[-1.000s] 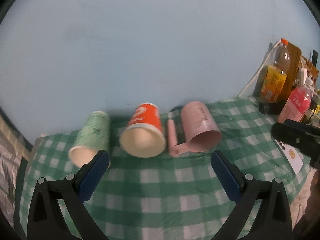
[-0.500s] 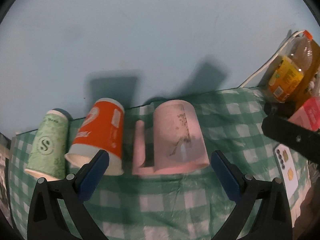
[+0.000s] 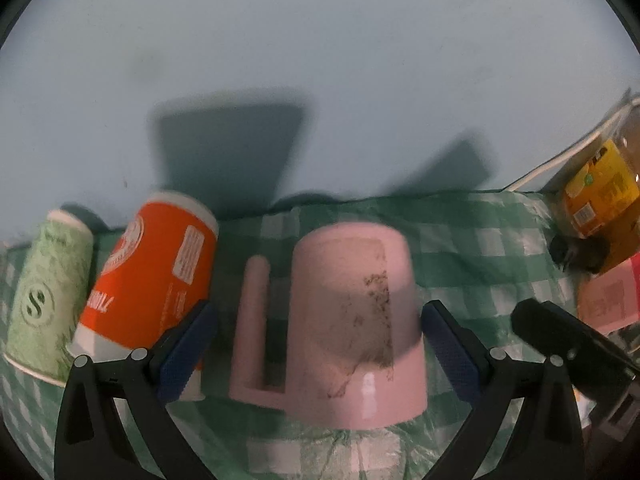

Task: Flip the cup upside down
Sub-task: 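Move the left gripper down toward the pink mug lying on its side, then close the left gripper around the pink mug body and lift it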

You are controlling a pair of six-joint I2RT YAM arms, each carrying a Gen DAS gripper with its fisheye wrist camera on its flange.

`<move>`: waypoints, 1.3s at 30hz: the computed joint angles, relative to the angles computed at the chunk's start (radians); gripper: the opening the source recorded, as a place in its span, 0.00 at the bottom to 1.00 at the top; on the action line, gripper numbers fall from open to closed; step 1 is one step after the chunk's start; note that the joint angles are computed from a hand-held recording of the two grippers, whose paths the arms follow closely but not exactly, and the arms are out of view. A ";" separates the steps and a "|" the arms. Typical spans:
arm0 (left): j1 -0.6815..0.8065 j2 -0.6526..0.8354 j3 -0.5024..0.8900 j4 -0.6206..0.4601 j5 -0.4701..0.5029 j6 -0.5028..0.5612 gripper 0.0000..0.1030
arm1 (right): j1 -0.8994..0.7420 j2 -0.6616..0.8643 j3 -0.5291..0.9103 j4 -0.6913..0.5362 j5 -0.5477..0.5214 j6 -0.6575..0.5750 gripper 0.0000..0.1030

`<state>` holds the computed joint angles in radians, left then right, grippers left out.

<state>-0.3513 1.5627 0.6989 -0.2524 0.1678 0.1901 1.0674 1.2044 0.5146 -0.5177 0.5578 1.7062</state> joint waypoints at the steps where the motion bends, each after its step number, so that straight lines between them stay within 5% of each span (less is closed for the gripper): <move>1: -0.008 0.007 0.001 0.000 -0.010 0.002 0.99 | -0.004 0.003 -0.012 0.026 -0.006 -0.012 0.82; 8: -0.063 0.055 0.010 0.035 -0.059 0.011 0.99 | 0.005 -0.022 -0.044 0.024 -0.007 0.027 0.82; 16: -0.125 0.108 0.030 0.034 -0.094 0.005 0.73 | 0.031 -0.044 -0.058 -0.003 0.006 0.067 0.82; 24: -0.107 0.078 -0.011 0.070 -0.102 -0.009 0.72 | 0.067 -0.057 -0.075 -0.011 0.020 0.101 0.82; 32: -0.066 -0.102 -0.084 0.005 -0.035 0.075 0.72 | 0.126 -0.012 -0.063 -0.008 0.049 0.142 0.82; 39: 0.014 -0.402 -0.165 -0.219 0.088 0.247 0.72 | 0.307 0.062 0.029 -0.120 0.125 0.290 0.82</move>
